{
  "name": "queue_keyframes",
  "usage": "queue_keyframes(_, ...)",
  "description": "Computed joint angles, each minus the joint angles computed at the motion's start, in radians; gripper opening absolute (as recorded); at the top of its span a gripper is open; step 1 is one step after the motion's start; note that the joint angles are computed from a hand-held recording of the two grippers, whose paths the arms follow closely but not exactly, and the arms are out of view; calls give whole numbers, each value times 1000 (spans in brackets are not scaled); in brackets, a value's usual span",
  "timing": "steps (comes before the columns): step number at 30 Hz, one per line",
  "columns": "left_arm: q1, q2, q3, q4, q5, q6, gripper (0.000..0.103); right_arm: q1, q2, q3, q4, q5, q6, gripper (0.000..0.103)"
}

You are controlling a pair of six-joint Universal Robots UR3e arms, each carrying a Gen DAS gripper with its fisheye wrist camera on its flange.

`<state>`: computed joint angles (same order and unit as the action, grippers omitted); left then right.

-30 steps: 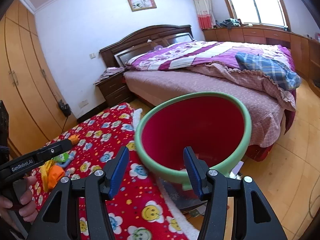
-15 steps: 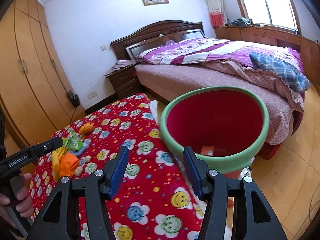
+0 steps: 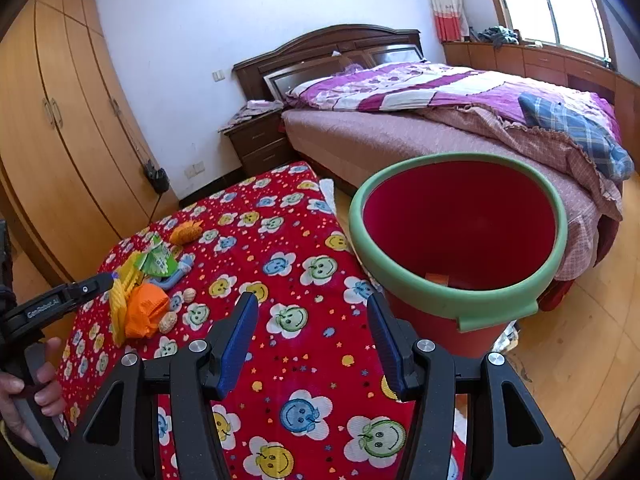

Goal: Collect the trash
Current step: 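Grasp the yellow foam net with the left tool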

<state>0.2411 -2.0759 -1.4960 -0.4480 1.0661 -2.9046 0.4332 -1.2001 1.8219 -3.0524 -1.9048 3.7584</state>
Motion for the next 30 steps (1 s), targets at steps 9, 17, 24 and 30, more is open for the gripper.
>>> queue_keyframes(9,-3,-112,93,-31,87,-29,57,-13,31,-16,13,31,5,58)
queue_keyframes(17,-26,-159,112,-14,176,-37,57,-19,42,-16,15,41,7,58)
queue_keyframes(24,16,-159,104,-42,164,-69,57,-16,54,-30,24,48,7,58)
queue_keyframes(30,81,-122,36,-36,61,-37,38,0,81,-80,53,49,-6,58)
